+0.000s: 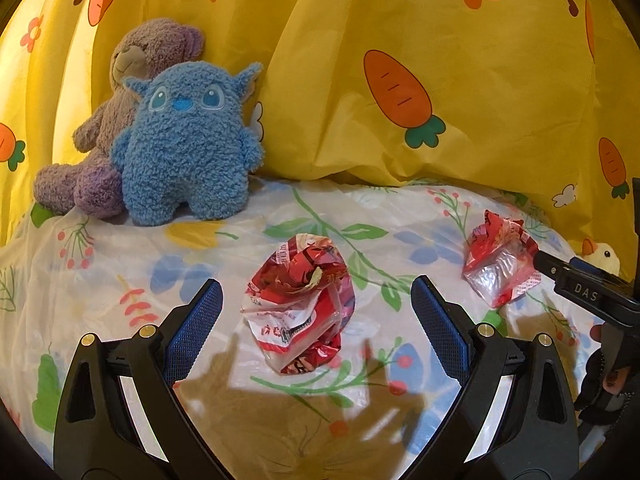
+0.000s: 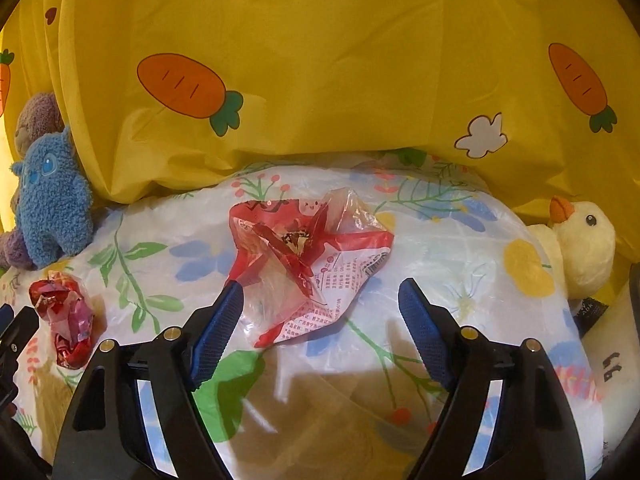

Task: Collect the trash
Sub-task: 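Grasp the red wrapper with the left tool while the right tool grasps the clear-red wrapper, then carry both red wrappers over the white bin with both tools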

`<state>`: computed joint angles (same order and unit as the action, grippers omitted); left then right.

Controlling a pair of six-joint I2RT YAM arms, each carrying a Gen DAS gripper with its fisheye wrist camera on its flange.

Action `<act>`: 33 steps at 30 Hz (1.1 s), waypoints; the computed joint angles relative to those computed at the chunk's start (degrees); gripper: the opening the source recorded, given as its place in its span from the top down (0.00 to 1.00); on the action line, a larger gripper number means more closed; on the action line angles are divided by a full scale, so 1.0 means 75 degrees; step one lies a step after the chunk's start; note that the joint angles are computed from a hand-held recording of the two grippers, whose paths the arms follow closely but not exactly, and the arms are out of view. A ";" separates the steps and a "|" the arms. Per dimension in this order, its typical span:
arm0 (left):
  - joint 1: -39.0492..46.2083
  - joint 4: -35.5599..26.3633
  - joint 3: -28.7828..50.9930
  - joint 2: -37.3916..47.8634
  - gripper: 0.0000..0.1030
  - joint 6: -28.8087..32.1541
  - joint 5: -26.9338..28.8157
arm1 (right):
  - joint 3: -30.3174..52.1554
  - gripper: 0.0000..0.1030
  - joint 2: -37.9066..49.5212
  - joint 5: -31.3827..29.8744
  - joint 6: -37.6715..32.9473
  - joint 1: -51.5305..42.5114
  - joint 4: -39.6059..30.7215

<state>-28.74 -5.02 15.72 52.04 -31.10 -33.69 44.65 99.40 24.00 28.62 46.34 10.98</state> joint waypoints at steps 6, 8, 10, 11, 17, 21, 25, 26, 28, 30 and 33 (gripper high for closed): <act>0.0479 0.0494 -0.0090 0.0297 0.09 0.0338 0.0406 | 0.0499 0.39 0.0661 -0.0202 -0.0137 -0.0194 -0.0177; 0.0677 0.0545 -0.0111 0.0299 0.09 0.0367 0.0641 | 0.0639 0.52 0.0805 -0.0290 -0.0188 -0.0261 -0.0243; 0.0805 0.0547 -0.0106 0.0299 0.09 0.0434 0.0875 | 0.0798 0.62 0.0993 -0.0394 -0.0247 -0.0300 -0.0340; 0.0806 0.0546 -0.0088 0.0329 0.09 0.0481 0.0891 | 0.0855 0.68 0.1079 -0.0427 -0.0293 -0.0297 -0.0369; 0.1207 0.0833 -0.0076 0.0647 0.10 0.0682 0.1325 | 0.0562 0.92 0.0973 -0.0276 -0.0575 -0.0104 0.0038; 0.1685 0.0974 0.0004 0.1037 0.18 0.0824 0.1787 | 0.0147 0.93 0.0532 -0.0092 -0.0669 0.0159 0.0256; 0.2147 0.1047 0.0187 0.1696 0.35 0.1024 0.2364 | -0.0435 0.94 -0.0262 0.0064 -0.0776 0.0440 0.0360; 0.2223 0.1093 0.0203 0.1851 0.39 0.1053 0.2467 | -0.0644 0.94 -0.0537 0.0161 -0.0807 0.0531 0.0386; 0.2351 0.1180 0.0178 0.1952 0.44 0.1077 0.2664 | -0.0951 0.94 -0.0967 0.0261 -0.0826 0.0654 0.0380; 0.2297 0.1199 0.0126 0.1870 0.52 0.1066 0.2620 | -0.1240 0.94 -0.1409 0.0391 -0.0780 0.0773 0.0294; 0.2156 0.1068 0.0066 0.1583 0.62 0.1033 0.2516 | -0.1717 0.94 -0.2157 0.0585 -0.0682 0.0962 0.0157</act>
<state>-12.58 2.99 16.22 63.91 -23.36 -14.81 31.77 83.22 28.38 23.50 53.56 12.16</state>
